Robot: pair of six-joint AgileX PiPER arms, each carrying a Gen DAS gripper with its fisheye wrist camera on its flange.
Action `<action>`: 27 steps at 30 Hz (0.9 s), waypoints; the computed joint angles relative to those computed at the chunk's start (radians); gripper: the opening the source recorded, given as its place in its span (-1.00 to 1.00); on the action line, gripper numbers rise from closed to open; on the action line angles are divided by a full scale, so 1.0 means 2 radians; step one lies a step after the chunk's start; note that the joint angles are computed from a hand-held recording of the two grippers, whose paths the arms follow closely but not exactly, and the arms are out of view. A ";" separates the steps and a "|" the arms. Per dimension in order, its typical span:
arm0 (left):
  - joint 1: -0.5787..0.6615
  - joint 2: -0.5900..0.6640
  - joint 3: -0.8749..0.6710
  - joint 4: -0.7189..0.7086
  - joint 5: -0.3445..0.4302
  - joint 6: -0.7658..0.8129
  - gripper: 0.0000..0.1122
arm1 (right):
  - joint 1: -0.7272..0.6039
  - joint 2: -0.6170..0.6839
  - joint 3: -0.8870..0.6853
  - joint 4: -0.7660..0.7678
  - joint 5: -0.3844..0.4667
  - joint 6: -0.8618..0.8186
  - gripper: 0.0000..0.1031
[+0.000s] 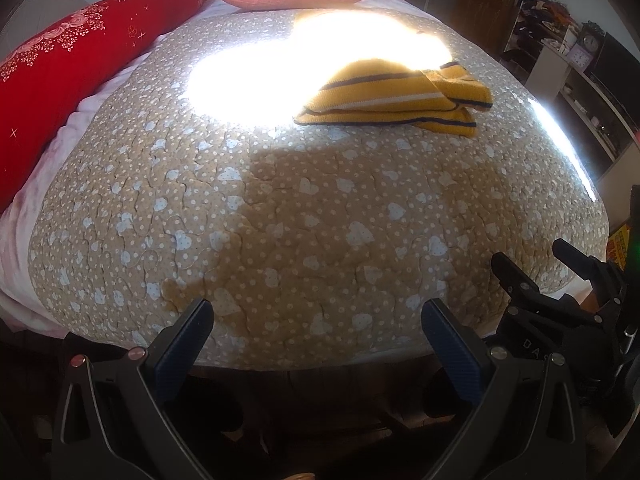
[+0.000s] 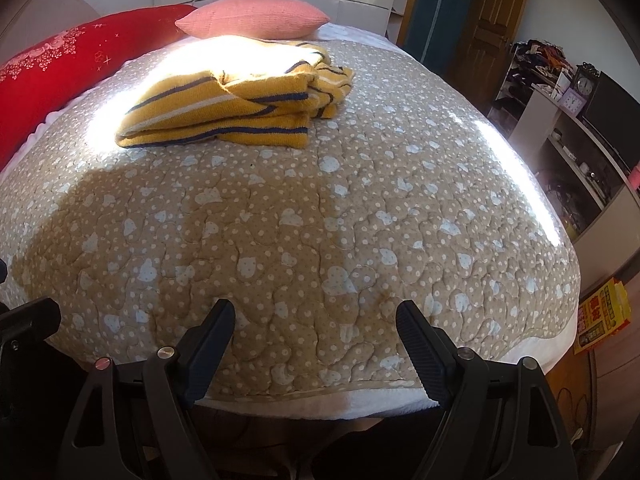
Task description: Fold small clothes
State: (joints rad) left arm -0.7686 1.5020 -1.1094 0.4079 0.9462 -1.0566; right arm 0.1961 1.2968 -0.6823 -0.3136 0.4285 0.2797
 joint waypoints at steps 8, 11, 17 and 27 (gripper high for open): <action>0.006 -0.002 0.006 -0.007 -0.006 0.000 0.84 | 0.012 -0.002 0.002 -0.017 0.000 0.021 0.67; 0.006 -0.002 0.006 -0.009 -0.007 0.002 0.84 | 0.015 -0.002 0.002 -0.021 0.000 0.023 0.67; 0.007 0.001 0.006 -0.011 -0.009 0.005 0.84 | 0.010 0.002 0.002 -0.011 -0.001 0.014 0.67; 0.008 0.003 0.006 -0.012 -0.010 0.006 0.84 | 0.009 0.003 0.002 -0.008 -0.002 0.010 0.69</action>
